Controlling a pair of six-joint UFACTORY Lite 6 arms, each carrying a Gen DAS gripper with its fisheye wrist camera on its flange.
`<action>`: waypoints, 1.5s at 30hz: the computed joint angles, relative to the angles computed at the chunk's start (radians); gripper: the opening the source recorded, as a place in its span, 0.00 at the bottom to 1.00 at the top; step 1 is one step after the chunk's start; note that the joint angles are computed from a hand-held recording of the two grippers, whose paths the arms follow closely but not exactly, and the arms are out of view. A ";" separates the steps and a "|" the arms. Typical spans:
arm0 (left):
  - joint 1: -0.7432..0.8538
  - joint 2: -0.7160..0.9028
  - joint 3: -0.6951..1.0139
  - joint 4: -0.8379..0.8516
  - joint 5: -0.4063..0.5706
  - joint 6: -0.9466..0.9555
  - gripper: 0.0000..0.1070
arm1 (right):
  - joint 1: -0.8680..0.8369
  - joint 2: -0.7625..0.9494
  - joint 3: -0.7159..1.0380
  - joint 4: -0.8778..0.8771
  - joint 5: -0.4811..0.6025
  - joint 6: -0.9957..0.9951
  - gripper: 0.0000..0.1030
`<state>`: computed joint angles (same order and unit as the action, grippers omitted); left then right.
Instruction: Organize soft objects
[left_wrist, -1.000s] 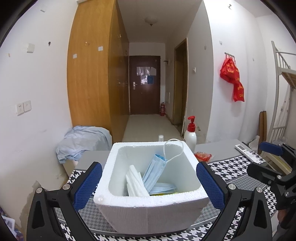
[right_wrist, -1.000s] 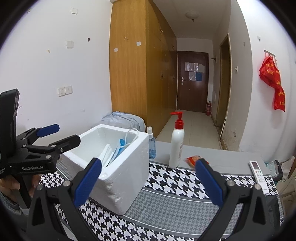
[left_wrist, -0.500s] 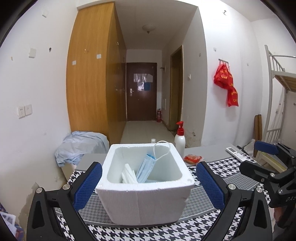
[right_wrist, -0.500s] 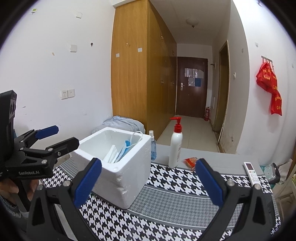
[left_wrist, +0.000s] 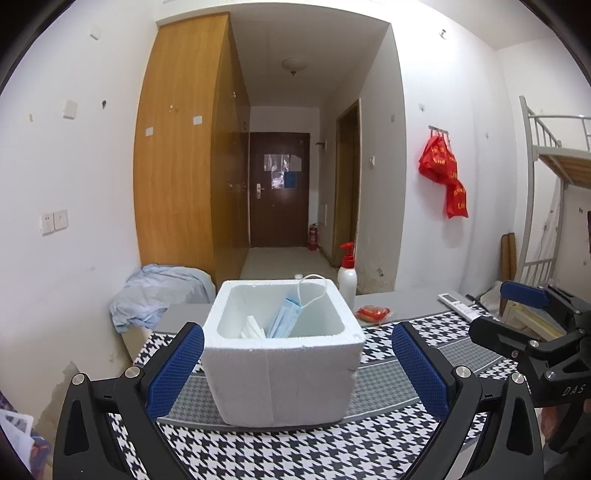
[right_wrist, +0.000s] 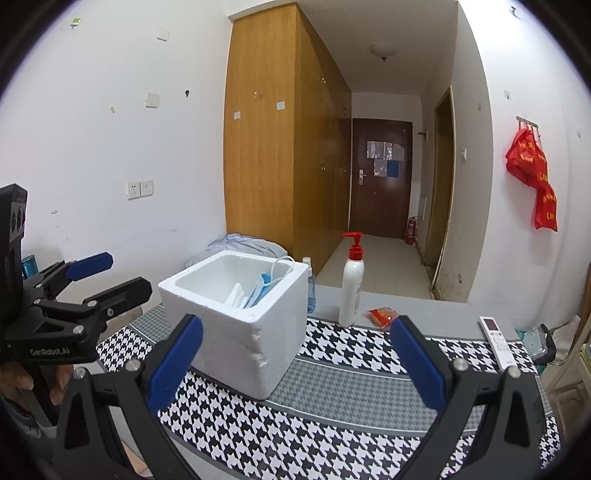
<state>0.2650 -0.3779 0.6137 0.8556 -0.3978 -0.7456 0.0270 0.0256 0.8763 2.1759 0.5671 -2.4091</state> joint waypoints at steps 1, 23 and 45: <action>0.006 -0.017 -0.016 0.009 -0.004 -0.009 0.95 | -0.001 -0.012 -0.013 0.003 0.003 -0.003 1.00; -0.005 -0.267 -0.357 -0.308 -0.094 0.296 0.95 | -0.023 -0.158 -0.322 0.213 0.169 -0.259 1.00; 0.045 -0.320 -0.508 -0.439 -0.210 0.419 0.95 | -0.014 -0.129 -0.429 0.342 0.277 -0.412 1.00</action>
